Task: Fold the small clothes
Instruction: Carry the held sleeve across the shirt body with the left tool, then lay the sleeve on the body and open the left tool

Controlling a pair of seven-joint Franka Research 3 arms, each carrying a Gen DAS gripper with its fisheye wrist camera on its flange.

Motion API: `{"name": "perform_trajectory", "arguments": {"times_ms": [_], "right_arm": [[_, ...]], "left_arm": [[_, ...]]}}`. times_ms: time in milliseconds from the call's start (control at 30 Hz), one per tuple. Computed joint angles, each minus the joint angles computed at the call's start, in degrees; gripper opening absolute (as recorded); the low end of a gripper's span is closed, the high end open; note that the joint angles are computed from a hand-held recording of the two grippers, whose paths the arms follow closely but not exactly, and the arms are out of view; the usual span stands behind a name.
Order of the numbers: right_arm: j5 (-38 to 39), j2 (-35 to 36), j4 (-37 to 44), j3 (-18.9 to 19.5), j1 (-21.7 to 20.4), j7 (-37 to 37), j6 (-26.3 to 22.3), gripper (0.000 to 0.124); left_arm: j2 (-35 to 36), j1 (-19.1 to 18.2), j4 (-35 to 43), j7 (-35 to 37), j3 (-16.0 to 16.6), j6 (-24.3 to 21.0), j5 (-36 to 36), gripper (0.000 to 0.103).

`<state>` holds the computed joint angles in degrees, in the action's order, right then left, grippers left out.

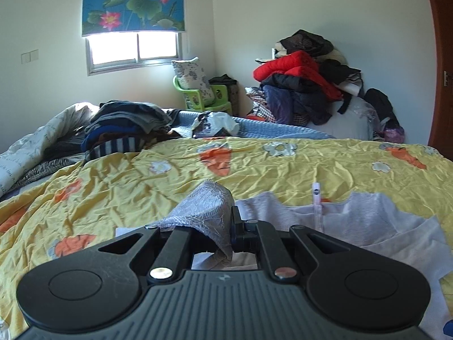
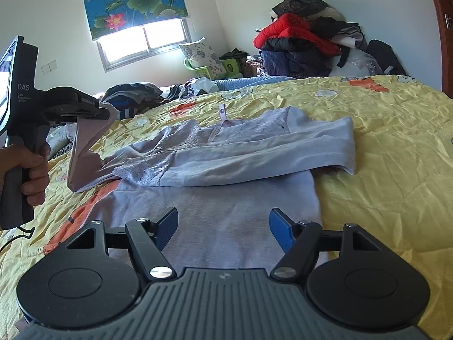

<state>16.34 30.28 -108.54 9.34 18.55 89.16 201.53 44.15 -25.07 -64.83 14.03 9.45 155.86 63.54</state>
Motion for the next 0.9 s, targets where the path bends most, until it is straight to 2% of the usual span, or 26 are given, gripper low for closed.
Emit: {"name": "perform_trajectory", "arguments": {"times_ms": [267,567,667,800,900], "right_arm": [[-1.4,-0.2,-1.7,1.4,-2.3,2.2,1.3,0.071],[-1.7,-0.5,-3.1,0.8,-3.0,4.2,2.7,0.071],[-3.1,-0.3,-3.6,2.2,-4.9,6.1,2.9,0.071],[-5.7,-0.1,-3.9,3.4,-6.9,8.2,2.5,0.071],[-7.6,0.1,-3.9,4.7,-8.7,10.3,2.4,0.071]], "left_arm": [[5.5,-0.8,8.8,7.1,-1.6,-0.9,-4.8,0.007],[15.5,-2.5,24.6,20.2,-2.4,-3.5,-15.1,0.007],[19.4,-3.4,30.6,24.3,-1.6,-5.5,-18.0,0.007],[19.4,-4.2,29.8,28.0,-1.1,-6.8,-20.3,0.007],[13.4,-4.9,19.0,25.2,0.8,-3.3,-17.2,0.009]]}}
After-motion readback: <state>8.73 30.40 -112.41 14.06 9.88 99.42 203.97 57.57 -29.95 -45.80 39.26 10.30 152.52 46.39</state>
